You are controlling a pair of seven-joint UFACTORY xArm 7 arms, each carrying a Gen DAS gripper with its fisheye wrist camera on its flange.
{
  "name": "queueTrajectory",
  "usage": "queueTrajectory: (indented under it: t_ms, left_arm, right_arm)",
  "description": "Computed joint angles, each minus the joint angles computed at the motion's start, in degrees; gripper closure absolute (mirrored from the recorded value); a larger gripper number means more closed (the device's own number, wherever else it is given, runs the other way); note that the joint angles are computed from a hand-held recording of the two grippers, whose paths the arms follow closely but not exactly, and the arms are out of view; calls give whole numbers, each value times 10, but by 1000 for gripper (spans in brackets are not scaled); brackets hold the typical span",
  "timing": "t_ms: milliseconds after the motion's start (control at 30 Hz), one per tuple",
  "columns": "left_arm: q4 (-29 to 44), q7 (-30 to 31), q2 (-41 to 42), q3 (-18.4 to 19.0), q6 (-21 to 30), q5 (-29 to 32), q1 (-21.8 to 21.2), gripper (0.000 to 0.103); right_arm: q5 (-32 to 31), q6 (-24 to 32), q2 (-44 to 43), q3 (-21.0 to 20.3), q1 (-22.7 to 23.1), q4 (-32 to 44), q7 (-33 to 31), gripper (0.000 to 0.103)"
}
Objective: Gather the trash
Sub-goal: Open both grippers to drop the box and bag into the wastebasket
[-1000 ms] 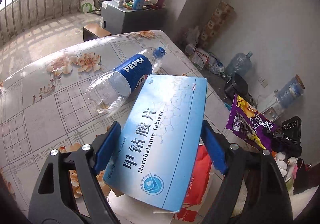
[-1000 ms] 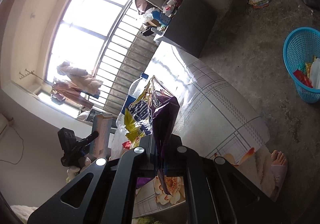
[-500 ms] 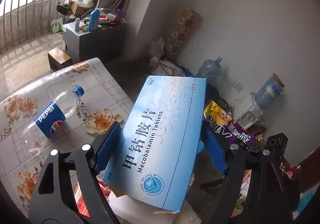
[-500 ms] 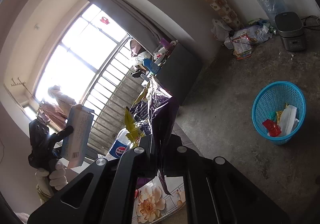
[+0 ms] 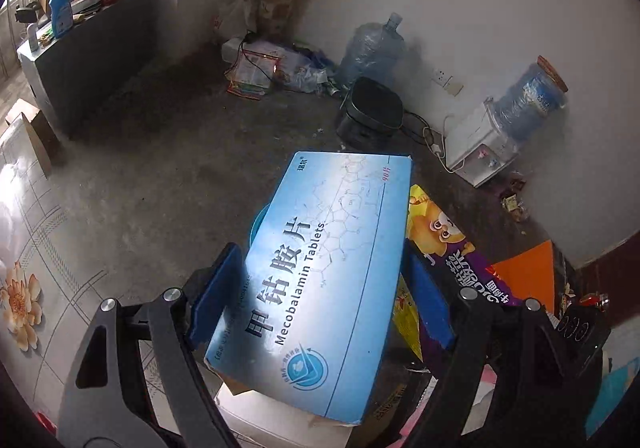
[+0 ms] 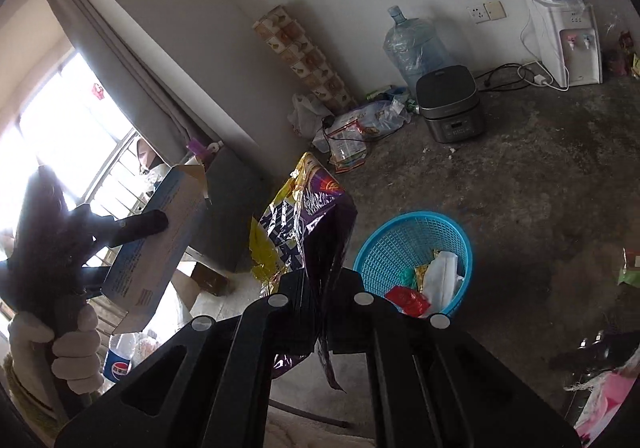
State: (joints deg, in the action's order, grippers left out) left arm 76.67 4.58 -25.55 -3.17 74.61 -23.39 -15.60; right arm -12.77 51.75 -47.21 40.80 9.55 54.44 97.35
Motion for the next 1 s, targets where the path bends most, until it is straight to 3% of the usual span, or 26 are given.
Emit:
queueTrajectory:
  t_ms: [133,233,400,467,533,567,600,667,733,800,1000]
  left_arm:
    - [-21,-28,63,-45,-33,31,-10,26]
    - [-23,-64,118,-66,-61,57,-20,25]
    - [-6,-71,213,-82,-101,109,-43,22]
    - [-4,-74,242,-83,-119,119,-51,22]
    - [-4,-69,258,-81,-128,126,-55,22]
    - [-5,-69,262,-80,-131,130,-56,22]
    - [-7,-70,262,-78,-133,134,-55,22]
    - [-6,-67,261,-73,-136,126,-52,22]
    - [-5,-56,253,-68,-136,116,-46,22]
    - [0,-49,244,-63,-140,117,-41,22]
    - [15,-21,192,-47,-130,96,-22,22]
  right_arm:
    - [16,-25,1,-25,12,-64,19,99]
    - [23,-81,14,-49,20,-124,41,99]
    - [4,-238,81,-65,-8,-215,98,99]
    - [-9,-335,130,-57,-39,-254,142,96]
    - [-32,-429,205,-42,-79,-274,166,73]
    - [-40,-465,252,-43,-90,-274,163,47]
    - [-46,-496,291,-44,-97,-275,158,47]
    - [-40,-495,315,-52,-89,-275,155,47]
    - [-62,-518,276,1,-144,-291,200,47]
    - [-51,-515,219,28,-166,-305,212,47]
    - [-20,-408,93,-8,-101,-303,197,47]
